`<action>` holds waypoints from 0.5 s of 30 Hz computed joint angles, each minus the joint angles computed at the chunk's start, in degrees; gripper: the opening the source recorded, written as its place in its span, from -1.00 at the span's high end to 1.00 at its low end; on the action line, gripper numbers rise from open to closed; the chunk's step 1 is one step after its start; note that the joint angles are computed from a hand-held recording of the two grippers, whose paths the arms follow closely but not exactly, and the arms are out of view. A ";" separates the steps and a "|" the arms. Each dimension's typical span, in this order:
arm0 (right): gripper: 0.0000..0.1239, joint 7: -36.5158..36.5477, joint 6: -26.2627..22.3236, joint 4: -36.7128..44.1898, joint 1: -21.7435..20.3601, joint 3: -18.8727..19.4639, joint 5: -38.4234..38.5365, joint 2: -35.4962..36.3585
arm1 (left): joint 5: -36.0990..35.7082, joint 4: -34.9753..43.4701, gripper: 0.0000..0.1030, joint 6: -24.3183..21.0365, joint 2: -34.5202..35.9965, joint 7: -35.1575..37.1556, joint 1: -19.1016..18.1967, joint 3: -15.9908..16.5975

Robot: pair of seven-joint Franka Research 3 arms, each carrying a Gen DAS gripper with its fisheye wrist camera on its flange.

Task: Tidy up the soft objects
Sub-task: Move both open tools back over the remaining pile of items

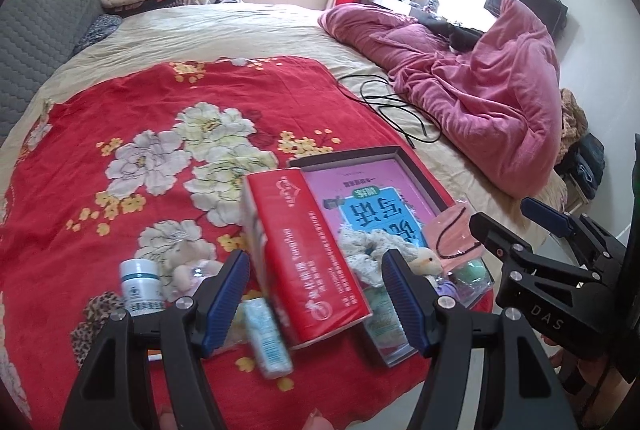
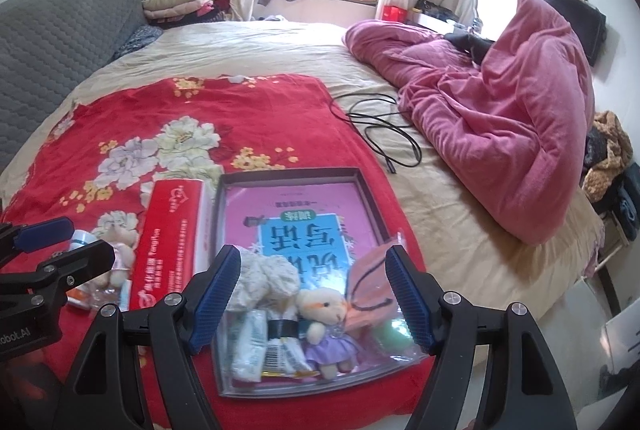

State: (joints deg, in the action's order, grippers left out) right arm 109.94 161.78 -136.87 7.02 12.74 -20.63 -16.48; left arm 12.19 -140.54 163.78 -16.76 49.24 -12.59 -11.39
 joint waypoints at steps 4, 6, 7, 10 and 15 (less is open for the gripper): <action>-0.23 0.06 -0.07 0.26 1.18 0.82 0.40 -0.28 | -0.11 -2.23 -0.32 -0.21 -2.61 -0.14 0.43 0.65; -0.23 0.31 -0.19 0.36 1.54 1.32 0.21 -0.46 | -0.20 -3.34 -0.32 -0.30 -4.00 -0.07 0.66 1.00; -0.23 0.48 -0.10 0.43 1.72 1.58 0.06 -0.52 | -0.31 -3.85 -0.33 -0.50 -4.70 -0.01 0.73 1.22; -0.23 0.80 -0.22 0.85 2.41 2.20 -0.08 -0.59 | -0.85 -5.61 -0.33 -0.59 -7.04 0.47 0.87 2.06; -0.23 1.88 -0.58 1.37 2.94 3.20 -1.19 -1.01 | -0.37 -8.85 -0.33 -1.45 -11.98 0.40 3.08 3.06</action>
